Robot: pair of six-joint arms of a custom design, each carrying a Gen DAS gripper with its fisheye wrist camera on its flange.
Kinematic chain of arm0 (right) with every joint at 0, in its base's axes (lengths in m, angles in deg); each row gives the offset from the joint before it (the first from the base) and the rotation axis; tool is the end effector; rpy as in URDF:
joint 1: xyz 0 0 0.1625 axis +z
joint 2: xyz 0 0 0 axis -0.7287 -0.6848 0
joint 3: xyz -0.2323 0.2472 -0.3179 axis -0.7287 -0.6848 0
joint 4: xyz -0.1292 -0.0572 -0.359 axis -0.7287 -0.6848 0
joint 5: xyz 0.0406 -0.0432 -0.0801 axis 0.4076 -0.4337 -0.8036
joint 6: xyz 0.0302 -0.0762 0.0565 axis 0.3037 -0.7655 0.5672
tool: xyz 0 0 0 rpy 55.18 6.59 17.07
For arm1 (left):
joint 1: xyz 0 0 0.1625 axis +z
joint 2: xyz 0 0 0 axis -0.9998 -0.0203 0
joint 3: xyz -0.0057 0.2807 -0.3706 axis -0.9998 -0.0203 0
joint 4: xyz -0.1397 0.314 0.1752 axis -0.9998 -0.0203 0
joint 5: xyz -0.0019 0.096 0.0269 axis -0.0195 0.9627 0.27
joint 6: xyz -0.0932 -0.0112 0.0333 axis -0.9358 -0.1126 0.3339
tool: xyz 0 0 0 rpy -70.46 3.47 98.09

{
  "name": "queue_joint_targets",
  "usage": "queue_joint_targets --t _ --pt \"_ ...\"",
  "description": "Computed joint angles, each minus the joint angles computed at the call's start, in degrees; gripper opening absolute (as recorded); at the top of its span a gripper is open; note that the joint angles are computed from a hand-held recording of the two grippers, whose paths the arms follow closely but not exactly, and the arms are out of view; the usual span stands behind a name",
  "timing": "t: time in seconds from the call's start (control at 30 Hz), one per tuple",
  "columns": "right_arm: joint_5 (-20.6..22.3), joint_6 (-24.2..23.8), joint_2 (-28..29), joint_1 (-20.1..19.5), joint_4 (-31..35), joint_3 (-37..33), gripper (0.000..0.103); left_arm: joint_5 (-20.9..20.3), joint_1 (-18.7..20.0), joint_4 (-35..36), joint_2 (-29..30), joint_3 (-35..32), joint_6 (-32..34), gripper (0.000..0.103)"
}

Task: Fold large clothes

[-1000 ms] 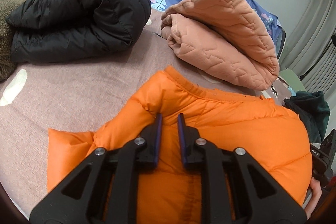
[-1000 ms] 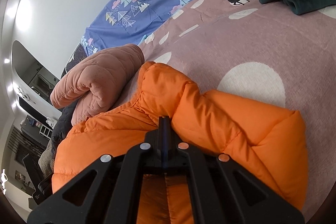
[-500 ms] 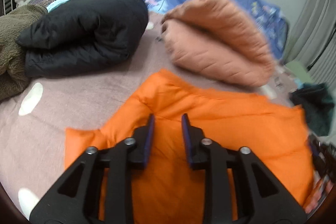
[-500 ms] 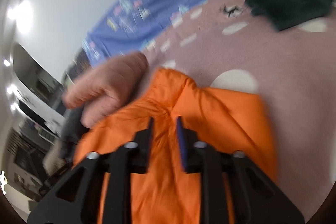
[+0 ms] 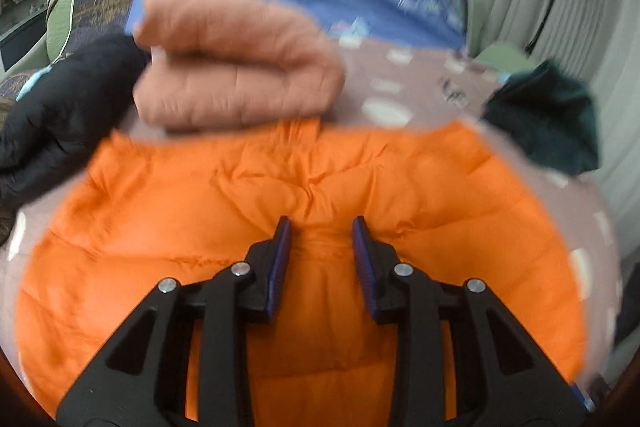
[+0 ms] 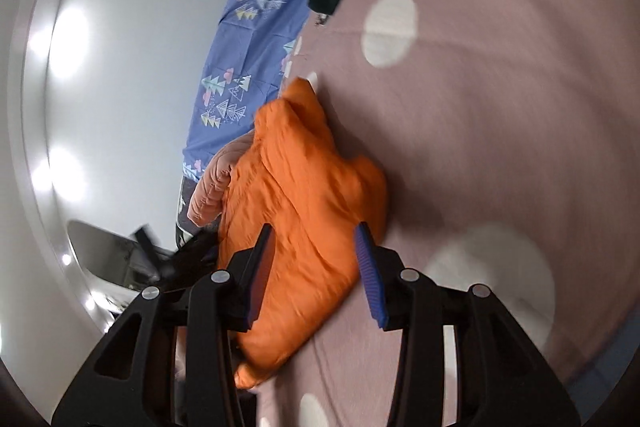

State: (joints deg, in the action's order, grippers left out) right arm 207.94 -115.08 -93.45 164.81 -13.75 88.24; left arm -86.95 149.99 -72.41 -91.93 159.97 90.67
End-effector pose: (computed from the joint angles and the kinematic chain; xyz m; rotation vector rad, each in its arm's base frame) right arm 0.2488 -0.3349 0.0510 0.9980 2.1197 -1.8793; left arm -0.2187 -0.7551 0.1756 1.0541 2.5037 -0.5167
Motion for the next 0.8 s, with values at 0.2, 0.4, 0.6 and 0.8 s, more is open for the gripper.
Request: queue_joint_targets --t 0.2,0.4,0.6,0.8 --pt "-3.14 -0.12 2.33 -0.76 -1.05 -1.39 0.056 -1.02 1.92 -0.28 2.31 -2.27 1.05 0.034" --pt "-5.27 -4.85 2.19 -4.02 -0.77 -4.72 0.059 -2.56 2.45 -2.34 2.08 -1.14 1.24 0.034" --pt "-5.57 -9.41 2.79 -7.39 -0.36 -9.19 0.059 -4.16 2.93 -2.15 1.79 -1.11 0.73 0.034" --pt "-3.39 -9.15 2.63 -7.83 4.76 -13.70 0.048 -6.06 3.56 -1.62 1.46 -1.27 0.15 0.034"
